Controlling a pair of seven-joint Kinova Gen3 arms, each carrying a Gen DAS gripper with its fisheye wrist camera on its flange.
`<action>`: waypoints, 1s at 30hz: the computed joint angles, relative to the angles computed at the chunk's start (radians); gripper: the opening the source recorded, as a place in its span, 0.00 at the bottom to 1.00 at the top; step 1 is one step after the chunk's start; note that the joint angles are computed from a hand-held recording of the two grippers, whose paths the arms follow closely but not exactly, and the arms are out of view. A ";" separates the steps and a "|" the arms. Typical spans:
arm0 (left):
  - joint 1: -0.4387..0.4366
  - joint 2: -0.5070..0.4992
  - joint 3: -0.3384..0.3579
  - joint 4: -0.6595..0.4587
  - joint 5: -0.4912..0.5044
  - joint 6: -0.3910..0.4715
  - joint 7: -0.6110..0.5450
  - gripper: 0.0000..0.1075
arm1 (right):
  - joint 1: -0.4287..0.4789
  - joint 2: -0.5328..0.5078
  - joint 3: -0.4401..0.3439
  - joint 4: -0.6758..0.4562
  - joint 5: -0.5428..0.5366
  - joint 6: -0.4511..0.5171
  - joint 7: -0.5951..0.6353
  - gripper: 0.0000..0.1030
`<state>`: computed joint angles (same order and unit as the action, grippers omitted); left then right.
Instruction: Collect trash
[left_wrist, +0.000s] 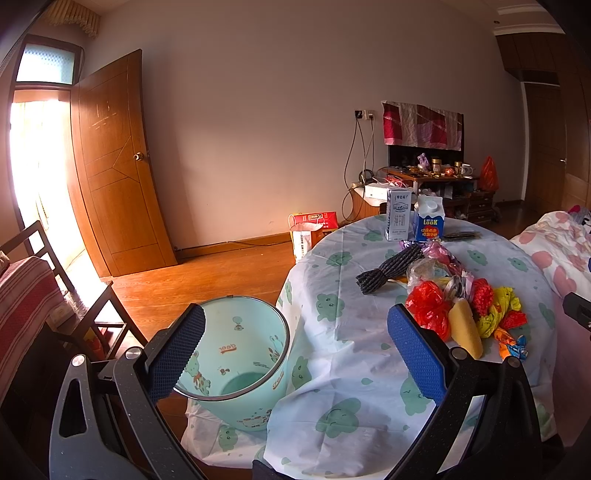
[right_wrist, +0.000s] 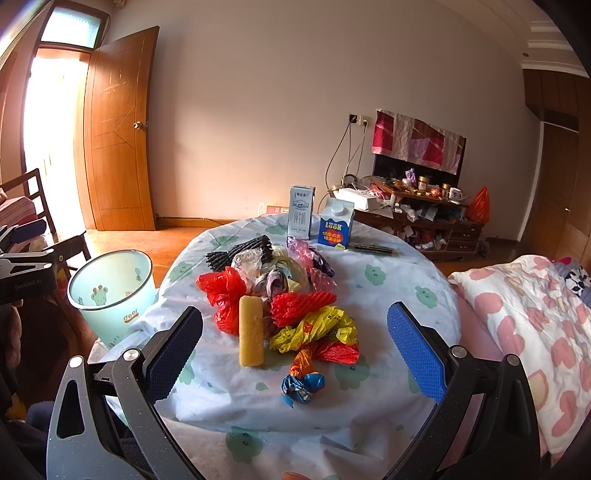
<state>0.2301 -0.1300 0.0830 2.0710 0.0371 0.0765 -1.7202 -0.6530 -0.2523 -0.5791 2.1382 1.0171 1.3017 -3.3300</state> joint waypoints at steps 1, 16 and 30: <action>0.005 0.000 -0.005 -0.001 0.001 0.001 -0.002 0.90 | 0.000 0.000 -0.001 0.001 0.000 0.001 -0.002 0.95; 0.014 0.001 -0.013 -0.001 0.006 0.002 -0.007 0.90 | 0.002 -0.002 0.002 0.000 -0.002 -0.002 0.004 0.95; -0.058 0.022 0.050 0.007 -0.023 -0.006 0.010 0.90 | 0.017 -0.003 0.020 0.025 -0.012 -0.027 -0.009 0.95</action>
